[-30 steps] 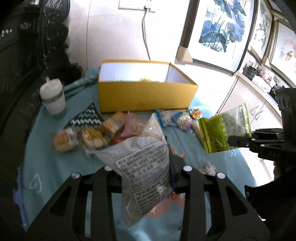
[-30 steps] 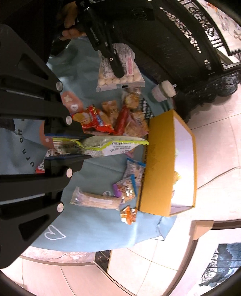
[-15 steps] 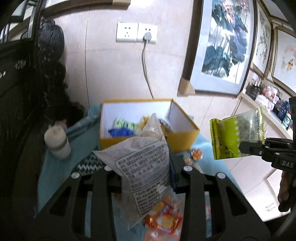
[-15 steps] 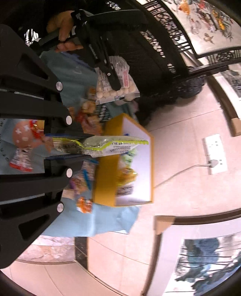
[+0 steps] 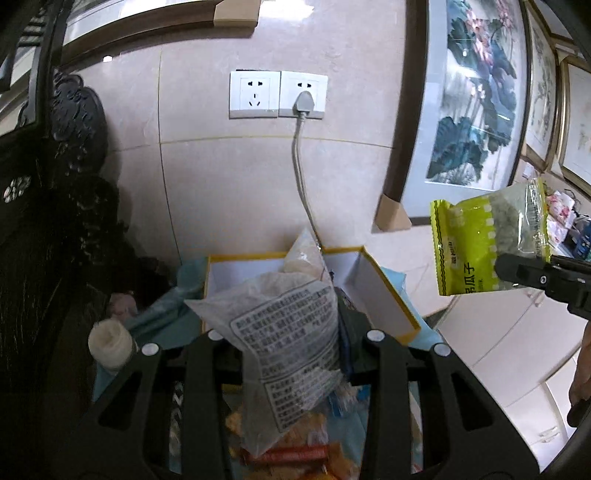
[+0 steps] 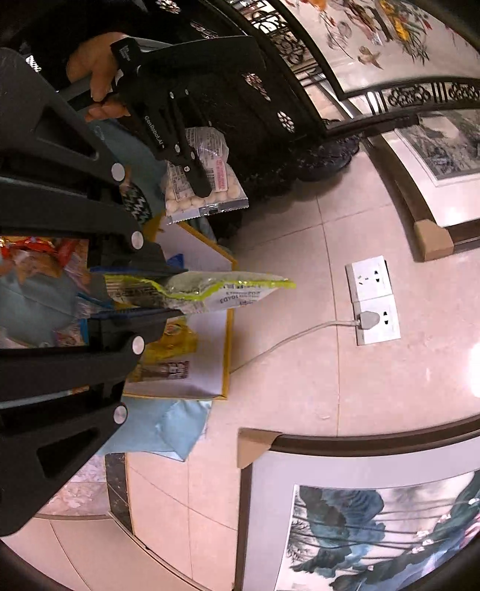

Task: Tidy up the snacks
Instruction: 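Open the right tool over the yellow box while the left releases the white bag there, then grasp the white printed snack bag with the right tool while the left grasps the red biscuit pack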

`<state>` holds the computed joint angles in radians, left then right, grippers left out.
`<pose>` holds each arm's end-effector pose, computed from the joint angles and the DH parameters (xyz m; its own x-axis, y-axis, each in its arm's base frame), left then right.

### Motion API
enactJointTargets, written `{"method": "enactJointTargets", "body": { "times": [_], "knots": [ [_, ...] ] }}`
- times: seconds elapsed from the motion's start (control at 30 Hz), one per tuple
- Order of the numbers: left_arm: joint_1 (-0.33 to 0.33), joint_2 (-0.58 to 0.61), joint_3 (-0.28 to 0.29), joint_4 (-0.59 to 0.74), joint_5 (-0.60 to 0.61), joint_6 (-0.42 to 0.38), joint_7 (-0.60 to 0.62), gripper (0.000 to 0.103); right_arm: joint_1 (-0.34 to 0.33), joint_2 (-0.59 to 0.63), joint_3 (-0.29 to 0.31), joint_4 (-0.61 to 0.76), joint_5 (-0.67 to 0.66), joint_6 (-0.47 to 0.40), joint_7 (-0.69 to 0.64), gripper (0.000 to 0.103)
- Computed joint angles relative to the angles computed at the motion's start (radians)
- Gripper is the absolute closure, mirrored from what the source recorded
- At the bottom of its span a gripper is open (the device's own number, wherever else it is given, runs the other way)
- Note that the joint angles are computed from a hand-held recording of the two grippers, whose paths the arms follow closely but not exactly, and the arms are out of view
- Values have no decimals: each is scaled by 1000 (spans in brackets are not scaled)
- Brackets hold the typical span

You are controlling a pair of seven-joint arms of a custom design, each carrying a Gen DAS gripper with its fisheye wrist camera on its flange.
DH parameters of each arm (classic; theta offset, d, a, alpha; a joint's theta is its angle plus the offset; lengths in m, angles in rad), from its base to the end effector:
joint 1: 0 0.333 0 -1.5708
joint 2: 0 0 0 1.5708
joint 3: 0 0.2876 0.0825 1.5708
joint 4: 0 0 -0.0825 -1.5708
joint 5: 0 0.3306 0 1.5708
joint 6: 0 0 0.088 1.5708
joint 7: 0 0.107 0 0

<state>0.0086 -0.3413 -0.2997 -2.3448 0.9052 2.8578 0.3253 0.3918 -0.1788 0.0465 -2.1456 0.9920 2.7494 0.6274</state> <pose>0.4150 -0.1824 0.5335 0.1085 -0.9913 0.0742 -0.5377 -0.1213 -0.8344 0.4644 0.1819 0.5487 0.6319 -0.7520 -0.1874 -0.5300 -0.2429 -0.8124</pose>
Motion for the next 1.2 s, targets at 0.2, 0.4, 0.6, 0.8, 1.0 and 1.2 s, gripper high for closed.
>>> {"method": "enactJointTargets", "body": {
  "times": [0.2,0.4,0.6,0.8,1.0,1.2],
  "knots": [
    [10,145,21,176,41,-45,24,68,-24,142,21,176,-78,5,76,89],
    [-34,295,78,366,74,-107,35,21,-54,344,48,445,-267,-58,263,77],
    [-78,305,127,300,96,-170,-17,2,-67,405,45,420,-505,-33,468,54],
    [-60,177,117,22,117,-86,-199,2,-104,310,70,167,-433,-14,405,54],
    [-69,60,67,-224,79,-12,-273,2,-91,195,60,-105,-365,18,377,51],
    [-71,-54,-16,-411,93,65,-316,2,-68,67,29,-358,-229,-5,314,51]
  ]
}}
